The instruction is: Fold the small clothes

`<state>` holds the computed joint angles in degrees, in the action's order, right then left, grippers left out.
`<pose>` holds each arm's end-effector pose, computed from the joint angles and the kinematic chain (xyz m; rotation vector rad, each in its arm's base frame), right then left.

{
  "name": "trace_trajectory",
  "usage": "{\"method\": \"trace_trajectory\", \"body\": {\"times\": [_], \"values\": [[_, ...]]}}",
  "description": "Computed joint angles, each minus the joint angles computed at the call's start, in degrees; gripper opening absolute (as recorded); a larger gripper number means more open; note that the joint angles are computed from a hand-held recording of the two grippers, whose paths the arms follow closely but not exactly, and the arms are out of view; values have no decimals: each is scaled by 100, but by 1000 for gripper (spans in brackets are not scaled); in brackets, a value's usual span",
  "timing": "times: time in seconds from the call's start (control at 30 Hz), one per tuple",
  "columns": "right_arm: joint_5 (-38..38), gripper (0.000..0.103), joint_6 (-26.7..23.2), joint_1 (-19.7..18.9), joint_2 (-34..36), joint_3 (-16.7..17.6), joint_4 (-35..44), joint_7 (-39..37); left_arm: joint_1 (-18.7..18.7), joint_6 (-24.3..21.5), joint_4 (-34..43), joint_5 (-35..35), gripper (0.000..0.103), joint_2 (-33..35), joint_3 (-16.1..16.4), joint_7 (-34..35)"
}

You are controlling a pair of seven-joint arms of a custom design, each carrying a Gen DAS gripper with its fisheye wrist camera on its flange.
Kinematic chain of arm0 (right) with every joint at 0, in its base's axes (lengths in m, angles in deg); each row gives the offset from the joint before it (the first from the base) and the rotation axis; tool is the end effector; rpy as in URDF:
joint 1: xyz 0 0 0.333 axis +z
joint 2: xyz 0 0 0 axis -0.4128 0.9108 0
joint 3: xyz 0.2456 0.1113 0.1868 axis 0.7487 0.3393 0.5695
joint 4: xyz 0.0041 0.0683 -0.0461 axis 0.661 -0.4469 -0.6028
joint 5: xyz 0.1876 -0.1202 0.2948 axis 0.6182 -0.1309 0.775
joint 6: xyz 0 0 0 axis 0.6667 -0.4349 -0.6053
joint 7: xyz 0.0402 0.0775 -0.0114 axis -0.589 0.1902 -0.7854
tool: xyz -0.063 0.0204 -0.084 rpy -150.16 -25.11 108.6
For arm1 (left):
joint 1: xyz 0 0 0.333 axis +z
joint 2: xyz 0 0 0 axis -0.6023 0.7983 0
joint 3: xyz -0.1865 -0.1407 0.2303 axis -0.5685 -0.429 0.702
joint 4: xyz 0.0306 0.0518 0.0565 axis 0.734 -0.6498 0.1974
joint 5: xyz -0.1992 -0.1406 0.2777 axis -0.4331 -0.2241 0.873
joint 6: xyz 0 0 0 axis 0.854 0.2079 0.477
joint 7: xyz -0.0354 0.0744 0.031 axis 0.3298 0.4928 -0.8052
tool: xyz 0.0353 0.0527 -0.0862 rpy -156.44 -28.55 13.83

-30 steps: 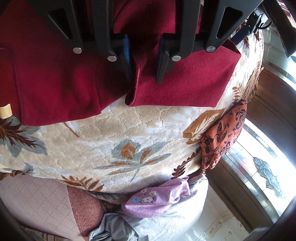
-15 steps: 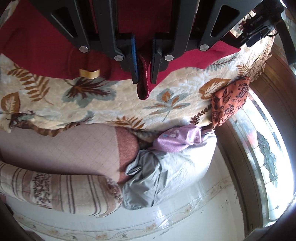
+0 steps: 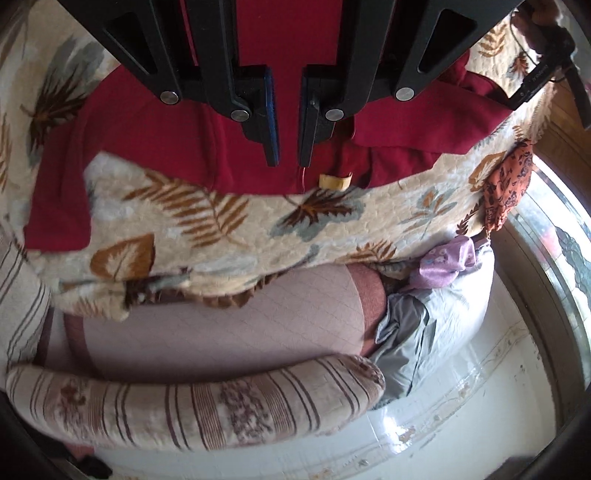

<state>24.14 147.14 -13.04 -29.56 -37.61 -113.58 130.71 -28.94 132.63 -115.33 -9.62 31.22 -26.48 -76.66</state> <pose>0.6851 0.2219 0.5367 -1.8519 1.4031 -0.2255 0.4832 -0.0403 0.5188 -2.2202 1.0115 -0.5598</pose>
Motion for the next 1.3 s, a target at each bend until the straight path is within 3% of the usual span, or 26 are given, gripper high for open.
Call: {"method": "trace_trajectory", "body": {"times": [0.07,0.17,0.23,0.37,0.4,0.47,0.53,0.8,1.0,1.13,1.2,1.3], "values": [[70,14,-479,1,167,53,152,147,-9,-41,26,-26,81,34,6,35],[141,30,-723,112,372,165,231,99,-6,-83,37,-44,81,41,30,40],[111,54,-917,236,551,218,396,72,14,-79,17,-48,81,23,52,16],[-178,54,-1153,568,982,143,846,233,55,30,-64,-166,81,-21,122,5],[-229,54,-1137,622,1062,123,914,291,68,56,-80,-189,81,-30,120,0],[-410,41,-799,760,1090,50,865,323,85,16,-65,-207,81,-25,91,21],[-670,12,-691,855,1125,-8,941,301,95,-35,-44,-180,81,-28,61,33],[-519,9,316,462,478,139,266,-98,125,193,-137,-195,81,-141,49,-4],[-1047,8,830,398,122,-429,27,490,109,308,-131,-291,81,-106,-7,174],[-1371,8,542,211,142,-647,96,905,-4,410,-84,-465,81,27,-1,418],[-1812,8,265,321,265,-875,190,1171,-49,447,-38,-466,81,91,-30,517],[-2342,9,-576,420,632,-1045,645,1477,-178,499,21,-613,81,179,-11,802]]}}
